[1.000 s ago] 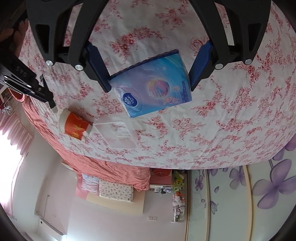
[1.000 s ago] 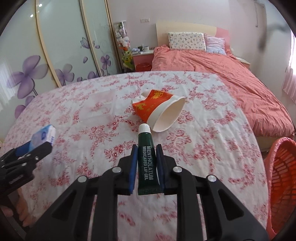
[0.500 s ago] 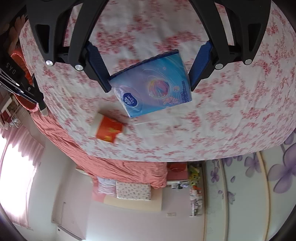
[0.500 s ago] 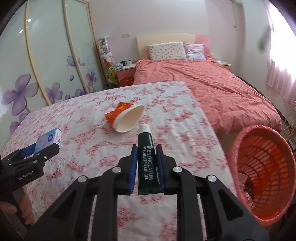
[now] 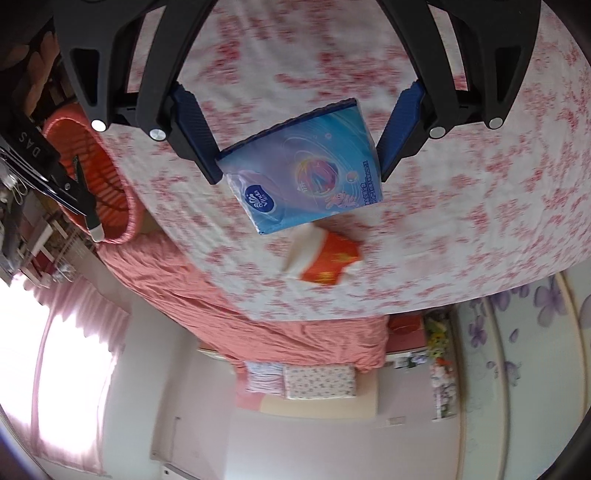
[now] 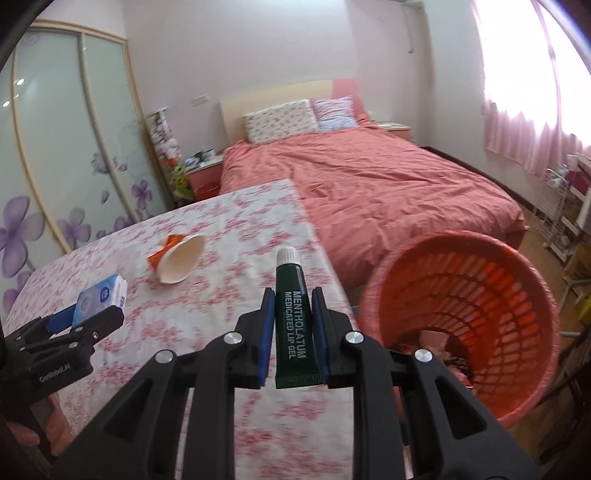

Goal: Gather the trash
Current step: 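Carry the tissue pack and lip gel tube over the orange basket and open both tools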

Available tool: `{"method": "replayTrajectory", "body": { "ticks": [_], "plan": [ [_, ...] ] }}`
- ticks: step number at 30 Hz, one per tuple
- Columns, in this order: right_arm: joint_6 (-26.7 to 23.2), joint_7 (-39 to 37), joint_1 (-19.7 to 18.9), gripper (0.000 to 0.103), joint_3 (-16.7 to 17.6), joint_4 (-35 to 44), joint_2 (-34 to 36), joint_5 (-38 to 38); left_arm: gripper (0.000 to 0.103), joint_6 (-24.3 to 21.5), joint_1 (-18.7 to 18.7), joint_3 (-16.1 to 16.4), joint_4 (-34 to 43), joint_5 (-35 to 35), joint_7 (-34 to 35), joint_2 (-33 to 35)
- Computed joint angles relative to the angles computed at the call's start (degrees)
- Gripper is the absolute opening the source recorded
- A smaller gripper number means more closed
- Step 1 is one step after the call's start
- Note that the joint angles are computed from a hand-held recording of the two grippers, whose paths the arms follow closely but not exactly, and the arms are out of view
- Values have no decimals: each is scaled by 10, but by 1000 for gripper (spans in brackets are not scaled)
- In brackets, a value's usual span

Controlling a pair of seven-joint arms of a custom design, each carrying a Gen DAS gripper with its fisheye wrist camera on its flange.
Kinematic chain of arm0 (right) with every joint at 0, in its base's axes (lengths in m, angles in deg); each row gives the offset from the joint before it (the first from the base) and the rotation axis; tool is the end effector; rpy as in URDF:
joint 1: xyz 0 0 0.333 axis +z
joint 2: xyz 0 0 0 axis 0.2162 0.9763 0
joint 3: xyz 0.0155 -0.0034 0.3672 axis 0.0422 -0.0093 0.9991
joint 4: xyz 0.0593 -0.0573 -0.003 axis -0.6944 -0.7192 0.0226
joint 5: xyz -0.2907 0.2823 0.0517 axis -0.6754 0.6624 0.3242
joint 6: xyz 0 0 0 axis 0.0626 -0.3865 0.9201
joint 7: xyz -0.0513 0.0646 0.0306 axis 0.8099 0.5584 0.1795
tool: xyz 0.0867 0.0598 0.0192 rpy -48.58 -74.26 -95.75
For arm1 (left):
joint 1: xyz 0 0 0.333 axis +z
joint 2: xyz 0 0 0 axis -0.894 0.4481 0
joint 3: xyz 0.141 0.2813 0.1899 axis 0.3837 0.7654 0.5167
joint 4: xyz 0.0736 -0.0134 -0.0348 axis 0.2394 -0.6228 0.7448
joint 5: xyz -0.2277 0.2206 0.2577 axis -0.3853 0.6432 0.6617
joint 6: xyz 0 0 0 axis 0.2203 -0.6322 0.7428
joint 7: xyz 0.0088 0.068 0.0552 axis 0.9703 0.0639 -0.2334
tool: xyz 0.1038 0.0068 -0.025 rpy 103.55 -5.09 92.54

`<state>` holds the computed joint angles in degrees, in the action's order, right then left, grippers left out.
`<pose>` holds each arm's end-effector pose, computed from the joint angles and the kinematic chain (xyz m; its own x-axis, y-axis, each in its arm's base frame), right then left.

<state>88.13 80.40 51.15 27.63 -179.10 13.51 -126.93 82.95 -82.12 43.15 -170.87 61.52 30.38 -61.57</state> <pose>0.5306 0.4419 0.4959 0.2911 -0.9376 -0.1900 -0.6274 -0.0371 -0.7779 0.4554 -0.3424 0.4948 0.2156 -0.9732 0.0800 -0.6389 -0.2025 -0.7422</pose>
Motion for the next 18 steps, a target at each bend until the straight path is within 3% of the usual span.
{"method": "replayTrajectory", "body": {
  "ticks": [4,7,18],
  "plan": [
    [-7,83,6,20,-29,-23,-23,-75,82,13,-12,-1,37,8,10,34],
    [-16,130,-8,20,-28,-36,-36,-117,82,21,-27,3,70,14,21,64],
    [-38,250,-85,20,5,-85,-76,-210,82,65,-93,36,180,11,63,157]
  ]
}}
